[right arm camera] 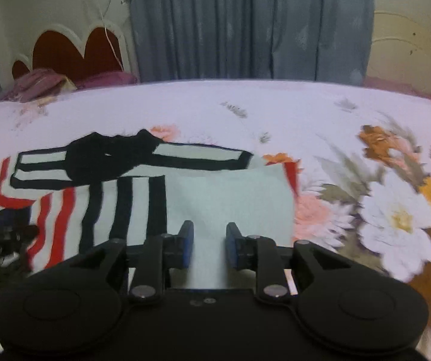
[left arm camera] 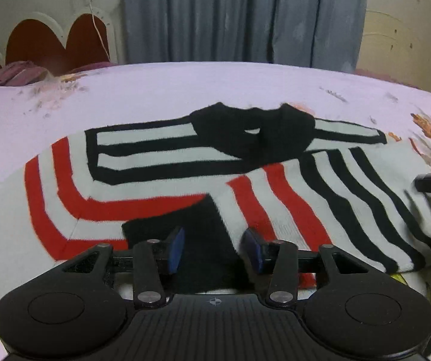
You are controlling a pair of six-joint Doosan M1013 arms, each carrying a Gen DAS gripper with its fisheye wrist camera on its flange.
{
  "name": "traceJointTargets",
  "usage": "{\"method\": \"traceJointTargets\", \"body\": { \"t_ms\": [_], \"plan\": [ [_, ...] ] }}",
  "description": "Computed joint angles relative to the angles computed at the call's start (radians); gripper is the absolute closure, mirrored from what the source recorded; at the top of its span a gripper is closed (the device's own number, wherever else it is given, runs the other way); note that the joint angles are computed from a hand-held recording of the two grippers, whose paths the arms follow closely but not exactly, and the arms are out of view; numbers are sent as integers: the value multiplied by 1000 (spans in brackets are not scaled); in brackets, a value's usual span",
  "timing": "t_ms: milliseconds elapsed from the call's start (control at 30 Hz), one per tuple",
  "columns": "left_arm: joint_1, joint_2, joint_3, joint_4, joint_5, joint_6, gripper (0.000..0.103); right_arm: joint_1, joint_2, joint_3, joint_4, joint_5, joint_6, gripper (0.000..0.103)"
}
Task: Fold small clothes
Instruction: 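Move the left tool to the other sleeve cuff and grasp it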
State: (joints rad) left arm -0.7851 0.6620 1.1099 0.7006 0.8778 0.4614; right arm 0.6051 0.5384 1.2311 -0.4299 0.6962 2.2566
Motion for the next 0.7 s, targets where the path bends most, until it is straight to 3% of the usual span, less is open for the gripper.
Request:
{"method": "traceJointTargets", "body": {
  "t_ms": [33, 133, 300, 533, 600, 700],
  "plan": [
    [-1, 4, -8, -2, 9, 10, 56, -2, 27, -35, 28, 59, -31, 81],
    [-3, 5, -12, -5, 19, 11, 56, 8, 40, -50, -5, 84, -48, 79],
    [-10, -2, -8, 8, 34, -15, 56, 14, -7, 16, -15, 16, 6, 80],
    [-18, 8, -37, 7, 88, -16, 56, 13, -13, 27, 38, 37, -63, 78],
    [-28, 0, -32, 42, 87, -35, 56, 12, -31, 48, 24, 1, -39, 77],
    [-31, 14, -55, -13, 106, 13, 56, 7, -31, 50, 64, 26, -73, 77]
  ]
}}
